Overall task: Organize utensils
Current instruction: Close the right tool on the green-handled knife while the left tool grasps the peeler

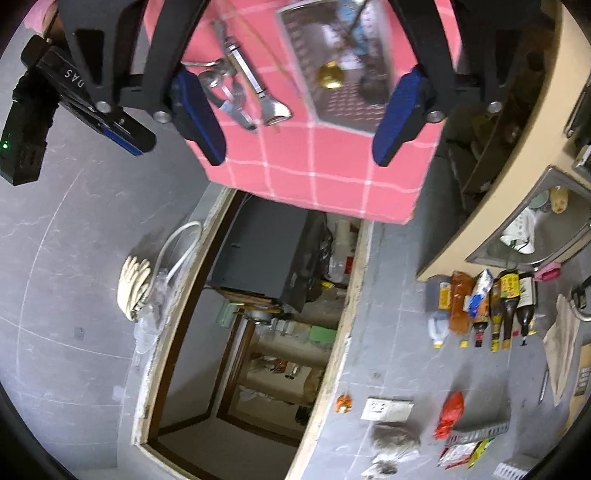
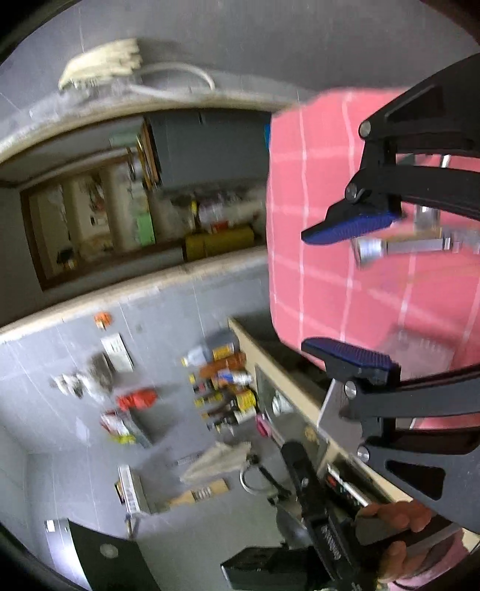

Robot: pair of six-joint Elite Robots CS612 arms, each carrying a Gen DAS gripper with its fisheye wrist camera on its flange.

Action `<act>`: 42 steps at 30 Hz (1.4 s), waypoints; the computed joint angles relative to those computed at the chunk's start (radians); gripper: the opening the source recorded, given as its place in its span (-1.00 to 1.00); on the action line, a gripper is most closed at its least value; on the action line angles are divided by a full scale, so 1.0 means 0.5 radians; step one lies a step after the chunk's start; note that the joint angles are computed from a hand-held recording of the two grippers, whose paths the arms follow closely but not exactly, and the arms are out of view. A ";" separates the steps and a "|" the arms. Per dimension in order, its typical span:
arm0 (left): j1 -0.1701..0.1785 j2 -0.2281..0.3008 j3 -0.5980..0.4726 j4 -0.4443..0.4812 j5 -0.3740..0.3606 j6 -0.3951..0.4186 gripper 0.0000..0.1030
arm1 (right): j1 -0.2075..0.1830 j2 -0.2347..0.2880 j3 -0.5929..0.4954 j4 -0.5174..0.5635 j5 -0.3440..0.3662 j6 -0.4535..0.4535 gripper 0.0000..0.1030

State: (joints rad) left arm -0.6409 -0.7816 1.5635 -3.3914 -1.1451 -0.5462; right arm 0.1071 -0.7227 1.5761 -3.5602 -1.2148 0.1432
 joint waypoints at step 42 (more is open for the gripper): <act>0.008 0.530 -0.993 1.840 -0.155 -0.872 0.52 | -0.201 0.560 -1.016 2.025 0.588 -1.043 -0.10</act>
